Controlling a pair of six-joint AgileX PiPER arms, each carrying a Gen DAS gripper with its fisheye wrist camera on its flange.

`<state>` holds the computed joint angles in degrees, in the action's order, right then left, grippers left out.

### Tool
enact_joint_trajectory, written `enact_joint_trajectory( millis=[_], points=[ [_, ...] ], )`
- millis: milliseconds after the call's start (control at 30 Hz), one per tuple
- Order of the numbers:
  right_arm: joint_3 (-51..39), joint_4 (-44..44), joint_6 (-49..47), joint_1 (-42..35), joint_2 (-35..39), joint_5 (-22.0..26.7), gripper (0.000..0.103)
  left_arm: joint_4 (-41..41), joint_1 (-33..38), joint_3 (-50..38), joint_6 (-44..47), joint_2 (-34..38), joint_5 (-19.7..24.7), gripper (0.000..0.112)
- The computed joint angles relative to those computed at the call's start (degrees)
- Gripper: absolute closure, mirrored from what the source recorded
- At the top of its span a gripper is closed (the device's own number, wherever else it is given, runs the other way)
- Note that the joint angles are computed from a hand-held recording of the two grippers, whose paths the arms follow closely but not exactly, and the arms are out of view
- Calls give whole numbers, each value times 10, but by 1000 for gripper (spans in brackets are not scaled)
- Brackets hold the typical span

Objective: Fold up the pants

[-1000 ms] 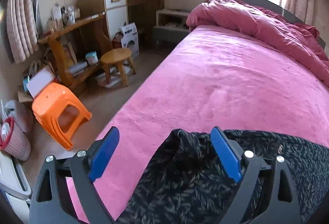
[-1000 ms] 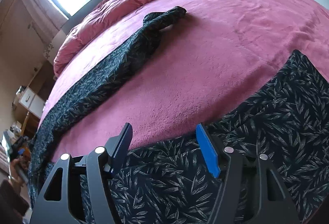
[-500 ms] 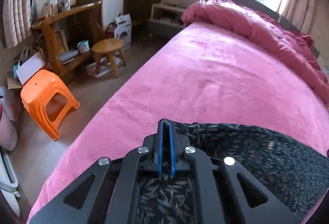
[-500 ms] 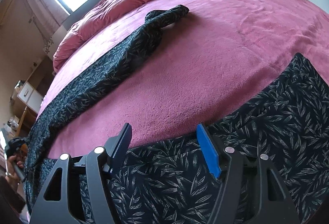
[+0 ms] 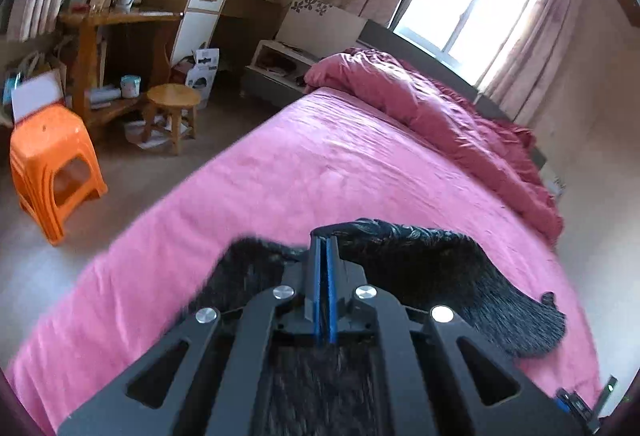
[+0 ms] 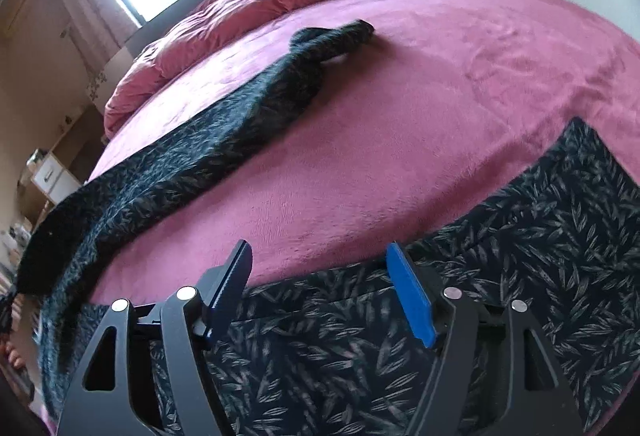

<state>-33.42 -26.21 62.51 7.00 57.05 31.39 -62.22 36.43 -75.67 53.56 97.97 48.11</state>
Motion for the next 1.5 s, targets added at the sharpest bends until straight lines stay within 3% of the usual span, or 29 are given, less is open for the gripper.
enact_joint_trajectory(
  millis=[133, 300, 467, 667, 833, 933, 1000, 1033, 1133, 1167, 1267, 1333, 1367, 1400, 1500],
  points=[
    [-9, -58, 48, 70, 10, 15, 34, -64, 37, 109, 100, -17, 6, 112],
    [-37, -77, 76, 139, 45, 10, 34, -87, 61, 137, 112, 35, 30, 112],
    [-152, 87, -70, 144, 147, -32, 34, -121, 76, 149, 140, 56, 57, 112],
    [-404, 306, -235, 119, 340, -4, 34, -128, 81, 149, 146, 65, 71, 112],
    [-582, 385, -205, 96, 493, 41, 34, -127, 84, 143, 145, 72, 81, 112],
    [-680, 366, -163, 99, 568, 80, 34, -123, 83, 137, 139, 76, 83, 112],
    [-727, 339, -126, 102, 604, 93, 40, -119, 86, 129, 136, 82, 87, 112],
    [-739, 332, -117, 102, 612, 95, 48, -118, 86, 128, 136, 82, 88, 112],
    [-798, 317, -114, 102, 650, 127, 84, -118, 87, 126, 135, 82, 91, 112],
    [-820, 311, -119, 104, 662, 151, 92, -118, 88, 125, 135, 83, 94, 112],
    [-792, 313, -150, 107, 640, 130, 96, -115, 95, 115, 135, 88, 120, 111],
    [-762, 311, -168, 112, 613, 109, 96, -120, 98, 113, 137, 88, 132, 98],
    [-740, 315, -179, 113, 593, 95, 96, -122, 100, 110, 135, 90, 143, 72],
    [-727, 320, -186, 113, 581, 89, 96, -126, 102, 110, 137, 90, 151, 60],
    [-689, 328, -207, 116, 540, 76, 96, -132, 96, 122, 163, 68, 155, 38]
  ],
)
